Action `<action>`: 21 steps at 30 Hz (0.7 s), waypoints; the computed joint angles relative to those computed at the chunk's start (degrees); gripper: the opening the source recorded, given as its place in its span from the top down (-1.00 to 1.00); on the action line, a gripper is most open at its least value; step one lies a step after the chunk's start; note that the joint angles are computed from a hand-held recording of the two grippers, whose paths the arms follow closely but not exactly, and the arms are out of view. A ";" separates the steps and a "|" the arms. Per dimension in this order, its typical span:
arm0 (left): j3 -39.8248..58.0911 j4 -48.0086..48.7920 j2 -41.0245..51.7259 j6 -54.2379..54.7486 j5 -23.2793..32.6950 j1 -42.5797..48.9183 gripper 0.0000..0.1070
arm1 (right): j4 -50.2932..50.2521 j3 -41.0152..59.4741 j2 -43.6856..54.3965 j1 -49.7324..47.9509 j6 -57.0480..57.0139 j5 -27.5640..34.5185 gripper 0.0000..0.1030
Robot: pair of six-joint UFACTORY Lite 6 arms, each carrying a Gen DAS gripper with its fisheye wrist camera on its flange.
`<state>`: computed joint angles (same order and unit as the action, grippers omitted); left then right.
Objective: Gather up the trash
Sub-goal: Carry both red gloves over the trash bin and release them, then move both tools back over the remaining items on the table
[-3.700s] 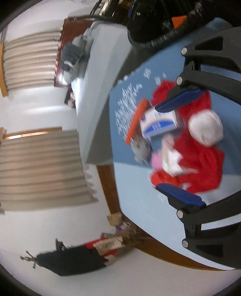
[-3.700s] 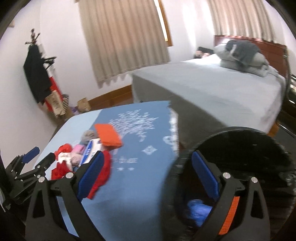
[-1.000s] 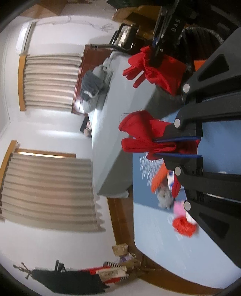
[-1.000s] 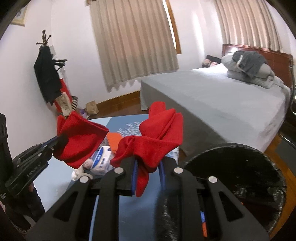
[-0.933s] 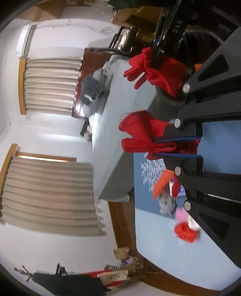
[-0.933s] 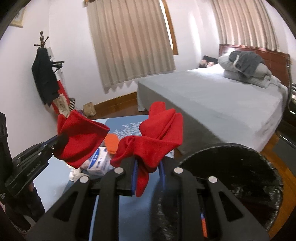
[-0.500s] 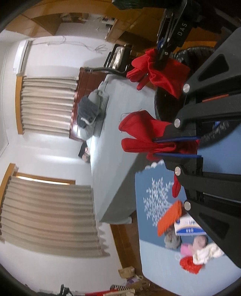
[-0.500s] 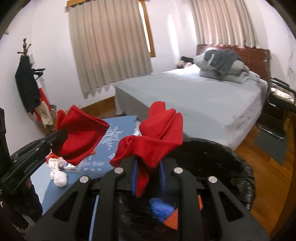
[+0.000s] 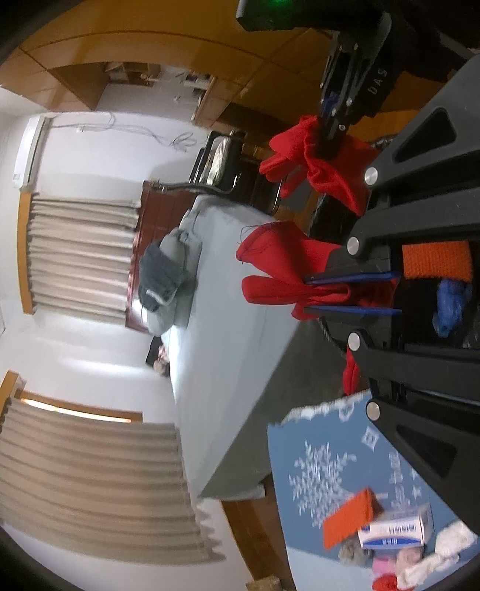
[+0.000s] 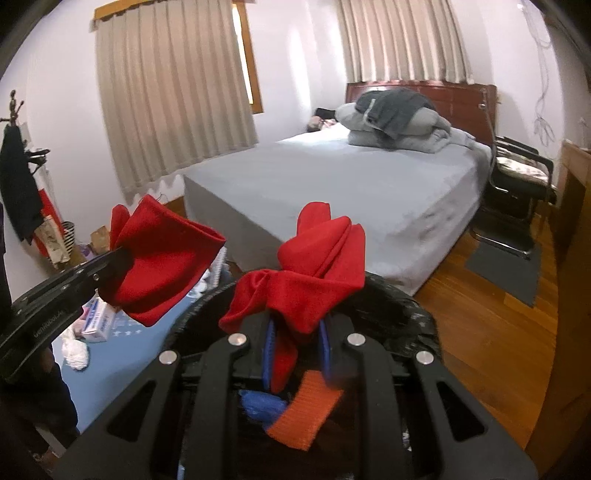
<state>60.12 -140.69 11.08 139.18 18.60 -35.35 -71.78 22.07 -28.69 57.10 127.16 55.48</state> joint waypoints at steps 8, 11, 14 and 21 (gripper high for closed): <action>10.42 4.49 10.04 -6.00 -1.86 -5.02 0.79 | 1.58 -6.61 -7.50 -3.80 -2.15 -1.18 0.59; 12.42 8.32 12.08 -10.05 -2.10 -5.21 0.52 | 1.52 -8.38 -8.34 -5.18 -2.08 -2.39 0.52; 12.03 7.45 11.87 -9.09 -2.47 -4.68 0.18 | 1.19 -9.21 -7.82 -5.72 -1.13 -2.93 0.15; 6.25 -1.22 7.09 0.86 -3.76 -0.46 -0.45 | 0.91 -6.76 -2.91 -1.58 4.67 0.62 -0.77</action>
<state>66.37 -141.91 18.17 140.04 14.84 -35.82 -70.87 15.31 -31.60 55.52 131.83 56.11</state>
